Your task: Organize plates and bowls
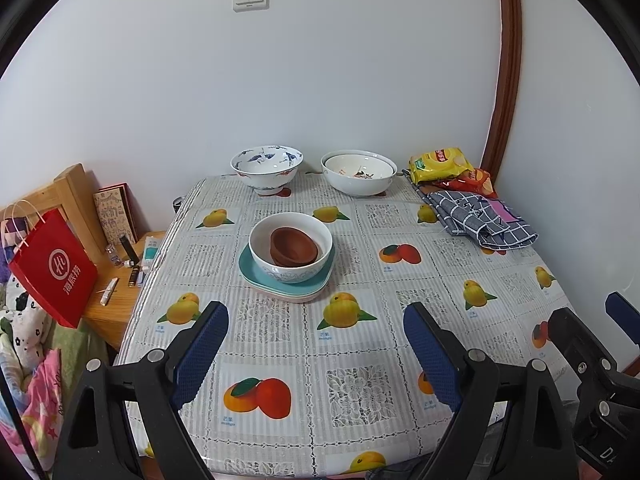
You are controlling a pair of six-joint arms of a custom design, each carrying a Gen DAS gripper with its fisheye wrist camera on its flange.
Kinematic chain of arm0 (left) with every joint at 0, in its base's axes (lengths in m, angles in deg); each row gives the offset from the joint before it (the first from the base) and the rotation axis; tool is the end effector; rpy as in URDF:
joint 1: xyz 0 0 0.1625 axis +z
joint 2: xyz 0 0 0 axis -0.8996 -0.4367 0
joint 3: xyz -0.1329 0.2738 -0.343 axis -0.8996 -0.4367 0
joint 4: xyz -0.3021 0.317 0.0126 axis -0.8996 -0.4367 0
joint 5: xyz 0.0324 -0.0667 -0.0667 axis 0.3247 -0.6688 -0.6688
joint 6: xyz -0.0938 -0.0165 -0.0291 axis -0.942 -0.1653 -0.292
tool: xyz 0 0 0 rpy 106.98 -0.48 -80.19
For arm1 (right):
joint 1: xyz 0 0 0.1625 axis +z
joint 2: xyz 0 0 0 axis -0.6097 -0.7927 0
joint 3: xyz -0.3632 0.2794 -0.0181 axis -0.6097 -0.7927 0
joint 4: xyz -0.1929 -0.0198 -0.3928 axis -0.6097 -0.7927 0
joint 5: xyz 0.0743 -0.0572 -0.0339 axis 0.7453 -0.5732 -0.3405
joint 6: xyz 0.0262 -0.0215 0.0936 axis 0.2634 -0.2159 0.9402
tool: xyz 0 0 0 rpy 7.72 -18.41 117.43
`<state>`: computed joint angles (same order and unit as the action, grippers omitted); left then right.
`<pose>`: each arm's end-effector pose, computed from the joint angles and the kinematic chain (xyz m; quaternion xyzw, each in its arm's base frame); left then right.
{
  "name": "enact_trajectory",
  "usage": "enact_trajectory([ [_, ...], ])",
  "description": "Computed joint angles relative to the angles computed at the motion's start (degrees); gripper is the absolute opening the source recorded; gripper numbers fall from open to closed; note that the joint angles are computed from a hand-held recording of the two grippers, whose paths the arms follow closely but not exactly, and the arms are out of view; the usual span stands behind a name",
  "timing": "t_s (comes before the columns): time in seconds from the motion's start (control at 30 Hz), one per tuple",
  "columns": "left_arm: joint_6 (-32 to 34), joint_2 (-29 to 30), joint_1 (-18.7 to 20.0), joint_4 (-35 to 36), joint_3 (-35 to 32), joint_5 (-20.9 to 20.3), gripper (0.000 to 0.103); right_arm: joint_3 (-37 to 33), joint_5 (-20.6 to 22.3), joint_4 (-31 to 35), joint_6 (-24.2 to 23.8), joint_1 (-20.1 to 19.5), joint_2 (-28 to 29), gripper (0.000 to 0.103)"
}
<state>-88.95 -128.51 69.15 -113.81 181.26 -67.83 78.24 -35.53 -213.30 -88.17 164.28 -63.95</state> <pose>-0.2765 -0.2293 0.1768 -0.0823 0.7567 -0.4760 0.4406 0.2919 -0.2637 0.1499 0.3525 -0.8335 0.3517 0.2394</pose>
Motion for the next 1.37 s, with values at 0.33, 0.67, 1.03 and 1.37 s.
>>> enact_trajectory([
  [0.33, -0.25, 0.21, 0.00, 0.09, -0.16, 0.07, 0.089, 0.02, -0.06, 0.00, -0.03, 0.14, -0.03, 0.098],
  [0.67, -0.50, 0.30, -0.10, 0.25, -0.29, 0.02, 0.089, -0.02, -0.12, 0.07, 0.04, 0.37, -0.03, 0.098],
  [1.03, -1.03, 0.02, -0.43, 0.69, -0.16, -0.25, 0.089, -0.08, -0.11, 0.15, 0.17, 0.62, 0.00, 0.098],
  [1.37, -1.29, 0.01, -0.42, 0.91, -0.17, -0.36, 0.089, -0.08, 0.22, 0.34, 0.64, 0.77, 0.05, 0.098],
])
